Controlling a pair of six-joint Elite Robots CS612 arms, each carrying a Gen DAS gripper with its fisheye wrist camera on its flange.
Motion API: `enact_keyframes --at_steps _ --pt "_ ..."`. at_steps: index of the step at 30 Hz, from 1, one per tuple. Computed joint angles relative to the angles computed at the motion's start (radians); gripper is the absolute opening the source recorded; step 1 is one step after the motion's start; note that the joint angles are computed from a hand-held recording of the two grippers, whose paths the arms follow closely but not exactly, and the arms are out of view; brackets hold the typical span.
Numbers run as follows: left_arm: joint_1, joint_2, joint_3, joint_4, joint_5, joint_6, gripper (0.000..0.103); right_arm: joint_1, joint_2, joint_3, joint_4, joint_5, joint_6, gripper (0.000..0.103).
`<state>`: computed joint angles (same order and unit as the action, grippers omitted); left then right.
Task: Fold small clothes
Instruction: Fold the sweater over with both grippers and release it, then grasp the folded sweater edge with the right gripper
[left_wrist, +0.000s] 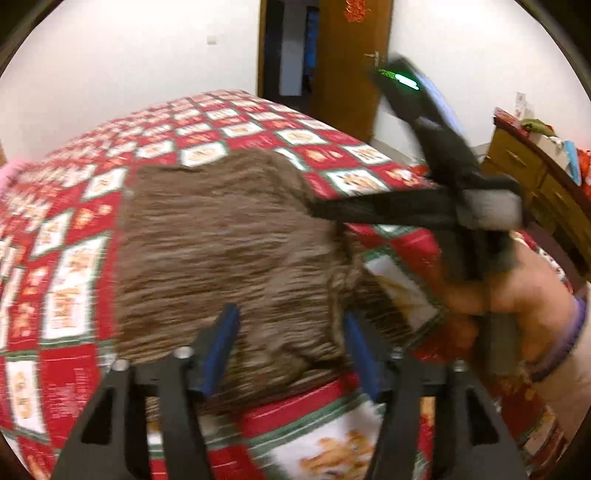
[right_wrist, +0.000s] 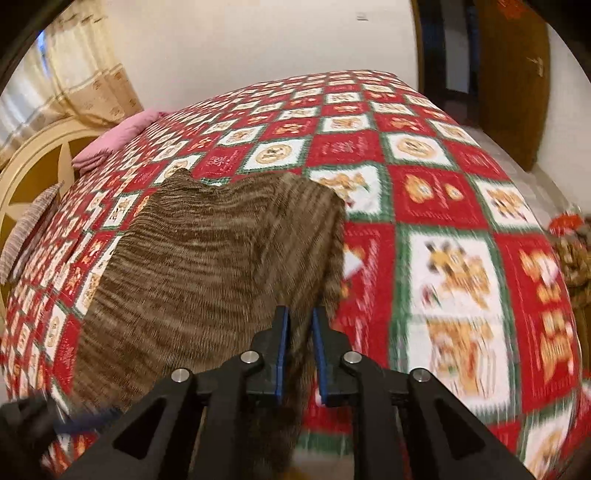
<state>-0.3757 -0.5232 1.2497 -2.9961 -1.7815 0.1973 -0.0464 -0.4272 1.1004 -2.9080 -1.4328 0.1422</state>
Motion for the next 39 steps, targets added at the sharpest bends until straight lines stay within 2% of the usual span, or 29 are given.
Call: enact_keyframes --at_steps 2,4,5,8,9,10,12,14,16,17,18,19,20,22,26,28,30,32,33,34,36,39 --pt "0.008 -0.008 0.02 -0.036 0.027 0.02 0.066 0.008 -0.041 0.075 -0.015 -0.064 0.006 0.019" --pt "0.025 -0.011 0.041 -0.092 0.037 0.029 0.075 0.012 -0.077 0.15 -0.061 -0.102 0.004 0.019" --pt "0.039 -0.012 0.049 -0.115 0.036 0.008 0.077 0.013 -0.1 0.205 -0.11 -0.107 0.002 0.019" --pt "0.072 -0.008 0.042 -0.107 -0.002 -0.067 0.077 0.015 -0.139 0.298 -0.211 -0.096 0.034 0.019" --pt "0.078 -0.003 0.032 -0.1 0.002 -0.097 0.077 0.013 -0.148 0.326 -0.256 -0.07 0.068 0.024" --pt "0.082 0.001 0.024 -0.092 0.011 -0.119 0.077 0.012 -0.152 0.344 -0.293 -0.044 0.105 0.041" --pt "0.084 0.01 0.003 -0.071 0.048 -0.144 0.077 0.008 -0.148 0.359 -0.363 0.024 0.181 0.066" --pt "0.08 0.019 -0.011 -0.067 0.076 -0.145 0.077 0.009 -0.135 0.342 -0.371 0.071 0.195 0.067" --pt "0.075 0.027 -0.025 -0.04 0.092 -0.136 0.077 0.024 -0.12 0.306 -0.328 0.033 0.164 0.067" --pt "0.074 0.028 -0.025 -0.032 0.099 -0.134 0.077 0.031 -0.111 0.287 -0.302 0.013 0.145 0.066" --pt "0.072 0.03 -0.026 -0.024 0.109 -0.135 0.077 0.037 -0.099 0.263 -0.269 0.001 0.123 0.05" --pt "0.072 0.031 -0.026 -0.015 0.112 -0.137 0.077 0.044 -0.091 0.243 -0.22 -0.022 0.107 0.014" --pt "0.074 0.031 -0.025 -0.001 0.107 -0.142 0.077 0.049 -0.085 0.231 -0.189 -0.037 0.105 0.009" --pt "0.08 0.032 -0.026 0.016 0.093 -0.147 0.077 0.053 -0.079 0.237 -0.209 -0.031 0.102 0.009" --pt "0.098 0.033 -0.049 0.075 0.039 -0.143 0.077 0.052 -0.102 0.289 -0.21 -0.004 0.028 0.009" --pt "0.104 0.036 -0.071 0.09 0.022 -0.147 0.077 0.039 -0.113 0.297 -0.178 0.037 0.032 0.009" --pt "0.103 0.041 -0.092 0.072 0.036 -0.146 0.077 0.03 -0.123 0.292 -0.143 0.067 0.021 0.009" --pt "0.099 0.056 -0.133 0.068 0.062 -0.144 0.077 0.022 -0.132 0.285 -0.142 0.067 0.036 0.015" --pt "0.097 0.064 -0.154 0.073 0.07 -0.145 0.077 0.02 -0.133 0.283 -0.164 0.064 0.049 0.025" --pt "0.096 0.076 -0.182 0.085 0.074 -0.144 0.077 0.016 -0.131 0.277 -0.199 0.062 0.063 0.046" --pt "0.089 0.106 -0.247 0.122 0.092 -0.141 0.077 0.012 -0.114 0.25 -0.288 0.028 0.089 0.074" --pt "0.079 0.148 -0.33 0.163 0.115 -0.163 0.077 0.008 -0.075 0.16 -0.283 0.013 0.09 0.075"
